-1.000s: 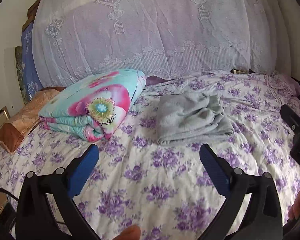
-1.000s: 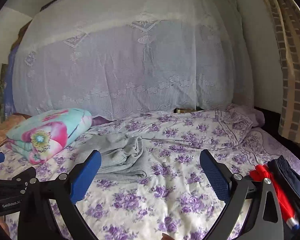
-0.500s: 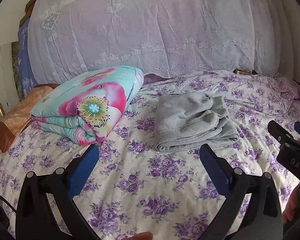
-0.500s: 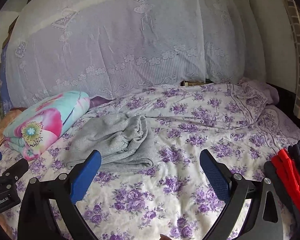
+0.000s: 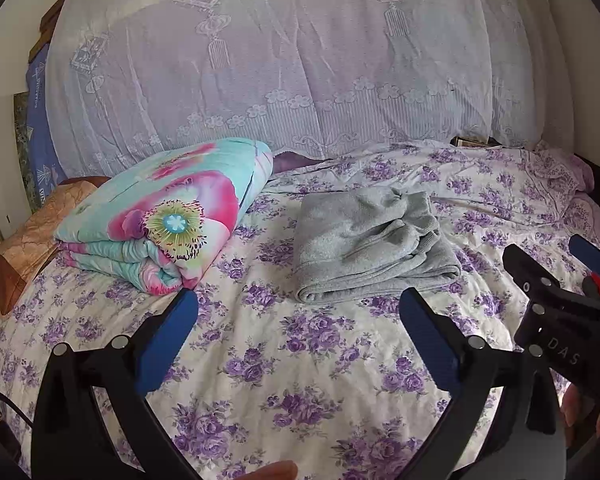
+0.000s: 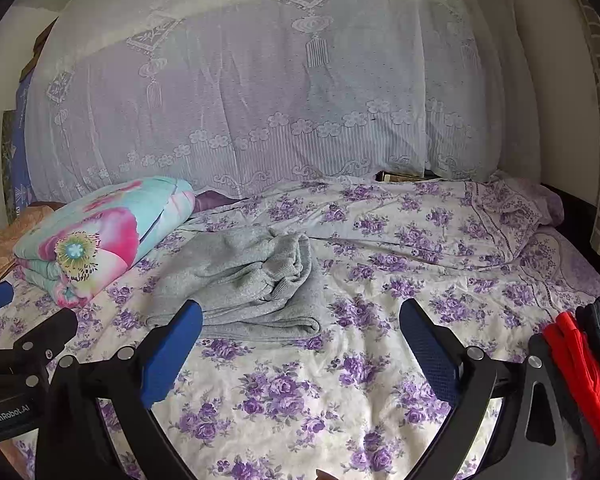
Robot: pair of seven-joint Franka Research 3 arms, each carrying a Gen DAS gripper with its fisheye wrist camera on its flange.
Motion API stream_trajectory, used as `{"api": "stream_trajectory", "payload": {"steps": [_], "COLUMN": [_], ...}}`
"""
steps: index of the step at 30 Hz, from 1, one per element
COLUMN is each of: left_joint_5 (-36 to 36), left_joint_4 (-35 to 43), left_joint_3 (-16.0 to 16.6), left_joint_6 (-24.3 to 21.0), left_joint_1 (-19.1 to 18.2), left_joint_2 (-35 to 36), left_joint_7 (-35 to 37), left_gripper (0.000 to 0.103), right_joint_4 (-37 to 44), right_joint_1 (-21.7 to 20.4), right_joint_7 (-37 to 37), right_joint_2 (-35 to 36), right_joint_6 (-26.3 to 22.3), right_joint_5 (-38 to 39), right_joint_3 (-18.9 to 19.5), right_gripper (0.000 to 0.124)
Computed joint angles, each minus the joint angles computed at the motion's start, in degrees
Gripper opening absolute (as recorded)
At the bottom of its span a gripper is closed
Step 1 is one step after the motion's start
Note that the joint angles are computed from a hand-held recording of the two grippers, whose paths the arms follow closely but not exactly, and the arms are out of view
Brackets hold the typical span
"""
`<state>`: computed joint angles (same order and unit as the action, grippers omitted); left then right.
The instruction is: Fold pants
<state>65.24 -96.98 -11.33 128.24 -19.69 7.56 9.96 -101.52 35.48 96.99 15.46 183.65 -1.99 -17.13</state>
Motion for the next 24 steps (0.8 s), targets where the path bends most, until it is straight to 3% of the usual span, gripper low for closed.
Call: {"api": "stream_trajectory", "payload": {"steps": [5, 9, 13, 18, 24], "left_joint_5": [-0.45, -0.49, -0.29, -1.47, -0.53], "left_joint_4": [-0.1, -0.15, -0.07, 0.08, 0.23], "left_joint_3": [0.04, 0.04, -0.01, 0.04, 0.25], "left_joint_6": [0.29, 0.66, 0.63, 1.64, 1.6], "left_joint_1": [0.09, 0.1, -0.04, 0.1, -0.42], "left_joint_2": [-0.01, -0.01, 0.07, 0.41, 0.83], "left_joint_7": [0.23, 0.32, 0.54, 1.35, 0.97], "left_gripper": [0.098, 0.098, 0.098, 0.098, 0.098], "right_joint_4": [0.31, 0.34, -0.1, 0.1, -0.13], "right_joint_1": [1.27, -0.06, 2.54, -0.4, 0.82], "right_joint_7": [0.49, 0.3, 1.49, 0.35, 0.83], "right_joint_2": [0.33, 0.13, 0.08, -0.07, -0.08], "right_joint_6": [-0.09, -0.47, 0.29, -0.42, 0.05], "right_joint_5": [-0.19, -0.07, -1.25, -0.08, -0.53], "right_joint_3": [-1.56, 0.07, -2.84, 0.6, -0.84], "right_gripper": [0.099, 0.099, 0.099, 0.099, 0.099]}}
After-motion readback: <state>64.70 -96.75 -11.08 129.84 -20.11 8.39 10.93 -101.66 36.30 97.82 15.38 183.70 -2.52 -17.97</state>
